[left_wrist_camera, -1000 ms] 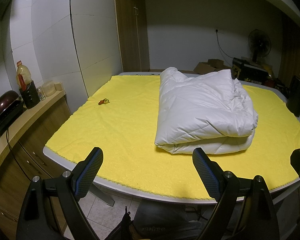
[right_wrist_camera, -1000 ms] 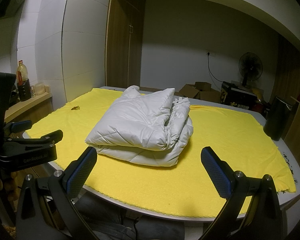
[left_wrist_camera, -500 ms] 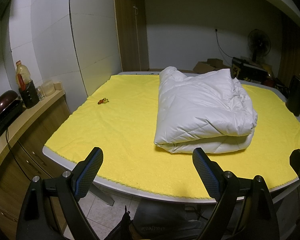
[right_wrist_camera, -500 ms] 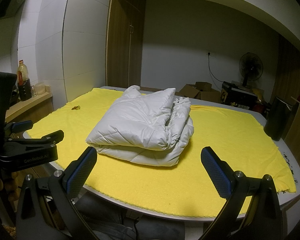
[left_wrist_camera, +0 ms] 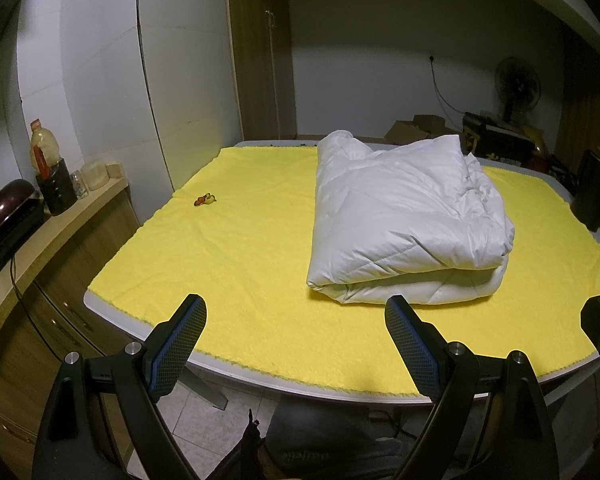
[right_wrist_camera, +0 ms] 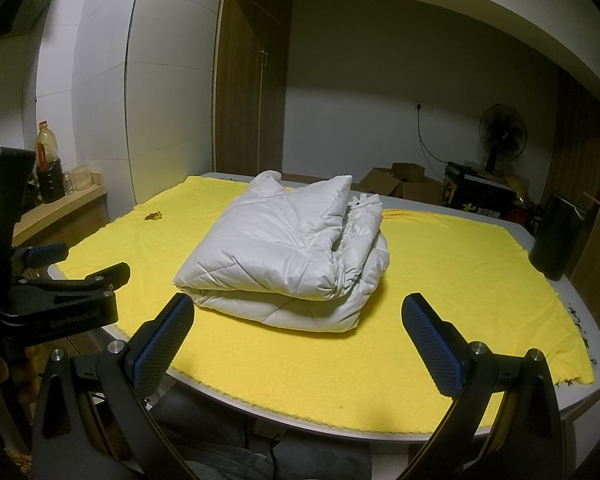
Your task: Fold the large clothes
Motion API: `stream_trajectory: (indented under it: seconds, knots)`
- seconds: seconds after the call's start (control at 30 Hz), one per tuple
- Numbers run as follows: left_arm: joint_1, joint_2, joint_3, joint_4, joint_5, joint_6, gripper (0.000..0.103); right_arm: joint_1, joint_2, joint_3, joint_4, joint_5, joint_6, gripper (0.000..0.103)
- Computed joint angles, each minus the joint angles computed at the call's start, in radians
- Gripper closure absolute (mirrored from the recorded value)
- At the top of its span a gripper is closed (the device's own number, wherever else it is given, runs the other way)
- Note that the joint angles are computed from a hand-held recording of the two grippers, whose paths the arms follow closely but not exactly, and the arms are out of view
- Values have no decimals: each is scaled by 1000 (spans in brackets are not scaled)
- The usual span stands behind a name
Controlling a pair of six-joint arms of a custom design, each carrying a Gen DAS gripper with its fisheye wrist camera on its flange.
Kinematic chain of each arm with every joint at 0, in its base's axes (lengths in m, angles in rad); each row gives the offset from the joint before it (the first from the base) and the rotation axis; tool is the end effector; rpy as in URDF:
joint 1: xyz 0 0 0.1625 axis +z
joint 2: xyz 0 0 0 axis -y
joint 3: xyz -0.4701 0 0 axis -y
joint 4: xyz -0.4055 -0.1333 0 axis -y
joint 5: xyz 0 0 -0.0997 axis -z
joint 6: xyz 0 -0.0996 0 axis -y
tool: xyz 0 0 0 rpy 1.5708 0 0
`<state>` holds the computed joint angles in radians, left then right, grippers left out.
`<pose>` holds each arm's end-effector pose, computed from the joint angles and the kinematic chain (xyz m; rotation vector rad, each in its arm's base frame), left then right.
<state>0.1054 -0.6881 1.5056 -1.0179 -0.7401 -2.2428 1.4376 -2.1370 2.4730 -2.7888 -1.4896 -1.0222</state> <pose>-0.5695 -0.2682 0.0542 -0.0789 1.8449 -1.1324 0.1042 -0.2870 0.4394 1.1285 -2.2569 1.0535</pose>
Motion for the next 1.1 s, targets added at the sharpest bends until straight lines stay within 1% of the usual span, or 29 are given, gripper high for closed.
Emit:
stream_trajectory:
  seconds: [1.1]
  knots:
    - [-5, -27, 26, -29, 19, 38, 12, 13, 10, 7, -23, -10, 7, 0]
